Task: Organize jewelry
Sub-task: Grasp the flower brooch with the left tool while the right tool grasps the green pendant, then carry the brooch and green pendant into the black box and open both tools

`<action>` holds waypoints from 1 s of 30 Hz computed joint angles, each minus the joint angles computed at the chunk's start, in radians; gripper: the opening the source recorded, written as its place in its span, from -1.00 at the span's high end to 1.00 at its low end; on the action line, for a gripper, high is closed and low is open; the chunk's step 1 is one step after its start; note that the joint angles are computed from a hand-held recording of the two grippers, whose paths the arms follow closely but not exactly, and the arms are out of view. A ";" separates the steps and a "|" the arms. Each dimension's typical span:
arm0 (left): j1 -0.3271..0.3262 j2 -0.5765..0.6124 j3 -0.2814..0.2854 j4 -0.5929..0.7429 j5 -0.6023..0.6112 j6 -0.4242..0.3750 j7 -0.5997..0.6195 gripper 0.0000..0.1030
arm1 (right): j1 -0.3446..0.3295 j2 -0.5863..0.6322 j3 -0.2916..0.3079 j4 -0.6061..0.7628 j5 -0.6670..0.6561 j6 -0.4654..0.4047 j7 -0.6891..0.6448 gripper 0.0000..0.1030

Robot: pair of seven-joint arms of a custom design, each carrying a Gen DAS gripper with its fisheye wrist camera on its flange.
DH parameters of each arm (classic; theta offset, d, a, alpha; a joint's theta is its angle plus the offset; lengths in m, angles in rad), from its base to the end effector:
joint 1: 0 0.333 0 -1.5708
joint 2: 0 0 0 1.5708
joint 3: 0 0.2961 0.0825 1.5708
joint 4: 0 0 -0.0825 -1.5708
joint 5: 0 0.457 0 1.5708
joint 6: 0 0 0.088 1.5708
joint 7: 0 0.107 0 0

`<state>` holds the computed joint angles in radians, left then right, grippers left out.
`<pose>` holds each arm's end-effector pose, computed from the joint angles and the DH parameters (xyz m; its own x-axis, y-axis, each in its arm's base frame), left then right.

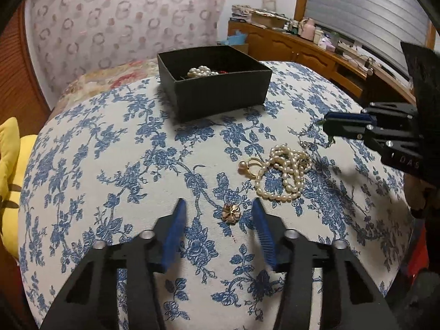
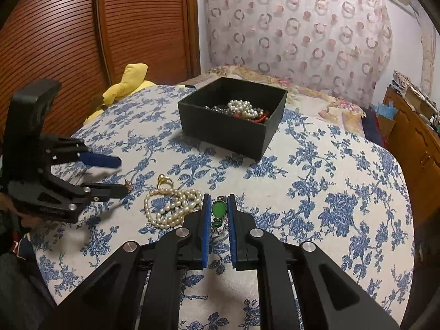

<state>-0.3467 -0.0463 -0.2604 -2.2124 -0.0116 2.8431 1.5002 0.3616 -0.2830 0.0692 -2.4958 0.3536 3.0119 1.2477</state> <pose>0.5166 -0.3591 0.4154 -0.5181 -0.8543 0.0418 -0.6814 0.3827 -0.6239 0.5078 0.2056 0.4177 0.4268 -0.9038 -0.0317 -0.6360 -0.2750 -0.7211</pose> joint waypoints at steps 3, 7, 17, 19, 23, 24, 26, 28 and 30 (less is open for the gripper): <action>0.001 0.011 -0.003 0.011 0.018 -0.012 -0.005 0.32 | 0.003 0.006 -0.005 0.009 0.002 -0.001 -0.009 0.75; 0.001 0.012 -0.006 0.007 0.022 -0.003 0.000 0.36 | 0.005 0.018 -0.010 0.023 0.009 0.000 -0.019 0.75; 0.002 0.007 -0.003 0.018 0.030 0.027 -0.018 0.73 | 0.032 0.045 -0.049 0.092 0.082 0.016 -0.116 0.75; 0.006 0.011 -0.001 0.032 0.042 0.036 -0.035 0.73 | 0.046 0.053 -0.062 0.113 0.112 0.021 -0.154 0.75; 0.017 0.032 0.001 0.070 0.070 0.047 -0.062 0.73 | 0.062 0.075 -0.076 0.158 0.173 0.032 -0.226 0.75; 0.020 0.040 0.001 0.083 0.080 0.047 -0.069 0.73 | 0.063 0.079 -0.076 0.169 0.186 0.033 -0.241 0.75; 0.026 0.056 0.001 0.108 0.105 0.048 -0.088 0.73 | 0.066 0.094 -0.079 0.196 0.212 0.036 -0.275 0.75; 0.031 0.068 0.000 0.126 0.116 0.047 -0.093 0.73 | 0.064 0.112 -0.076 0.223 0.233 0.037 -0.303 0.75; 0.035 0.083 0.000 0.149 0.132 0.043 -0.103 0.73 | 0.062 0.131 -0.073 0.252 0.257 0.036 -0.333 0.75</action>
